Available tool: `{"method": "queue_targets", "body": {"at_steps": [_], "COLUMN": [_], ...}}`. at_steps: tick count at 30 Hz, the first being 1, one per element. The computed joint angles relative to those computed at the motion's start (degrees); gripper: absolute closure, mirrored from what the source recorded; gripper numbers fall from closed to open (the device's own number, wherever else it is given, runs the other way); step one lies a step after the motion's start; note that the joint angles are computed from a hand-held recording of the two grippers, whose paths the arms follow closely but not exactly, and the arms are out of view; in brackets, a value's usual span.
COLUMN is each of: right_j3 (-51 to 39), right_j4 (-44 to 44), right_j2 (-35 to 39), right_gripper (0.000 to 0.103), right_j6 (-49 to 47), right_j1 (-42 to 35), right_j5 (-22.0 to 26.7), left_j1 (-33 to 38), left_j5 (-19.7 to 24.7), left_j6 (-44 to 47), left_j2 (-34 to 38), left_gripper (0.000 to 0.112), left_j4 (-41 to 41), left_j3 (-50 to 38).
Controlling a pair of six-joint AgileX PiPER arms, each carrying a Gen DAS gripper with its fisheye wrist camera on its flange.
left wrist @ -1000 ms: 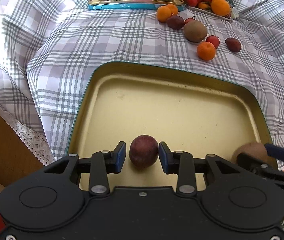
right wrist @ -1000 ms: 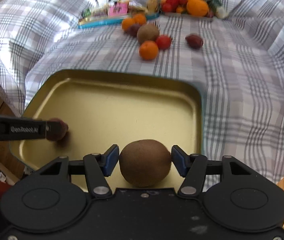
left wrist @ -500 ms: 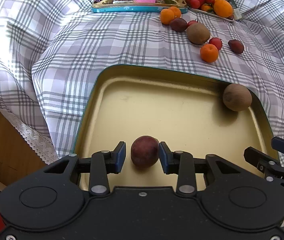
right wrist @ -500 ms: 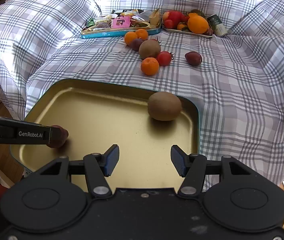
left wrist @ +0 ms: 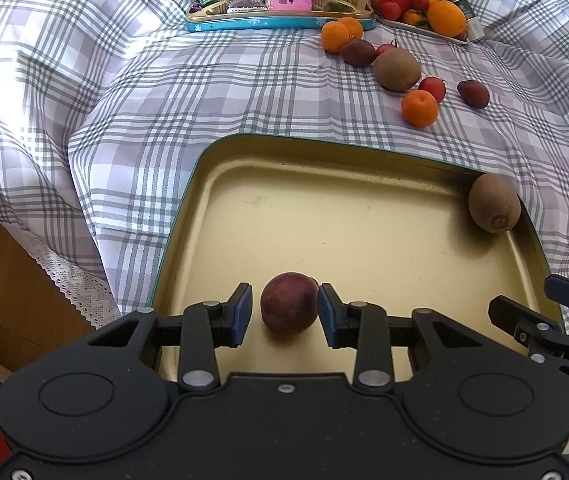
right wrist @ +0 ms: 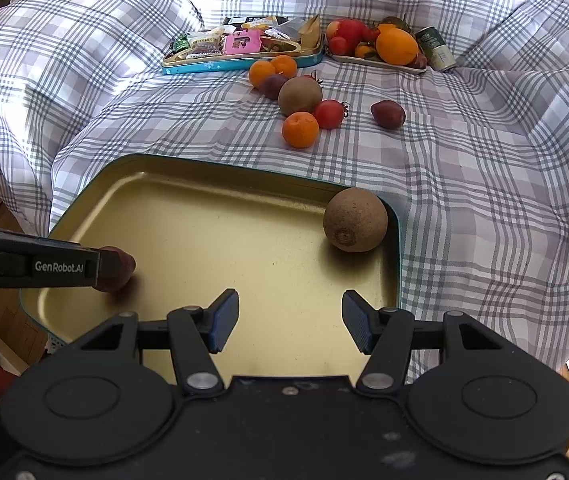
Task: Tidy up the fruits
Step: 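Withdraw both open tools from the tray toward the loose fruits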
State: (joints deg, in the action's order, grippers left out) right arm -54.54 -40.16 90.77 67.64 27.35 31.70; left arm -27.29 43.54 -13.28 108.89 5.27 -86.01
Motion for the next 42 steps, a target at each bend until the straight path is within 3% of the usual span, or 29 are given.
{"method": "queue_targets", "body": {"at_steps": [42], "right_j3": [0.17], "right_j4": [1.0], "right_j2": [0.01], "right_gripper": [0.042], "right_j6": [-2.11], "right_j1": [-0.3], "right_j5": [-0.02], "left_j1": [-1.56], "left_j5": [-3.03], "left_j6": [-3.62], "left_j2": [-3.62], "left_gripper": [0.068], "left_j4": [4.82], "left_j3": [3.94]}}
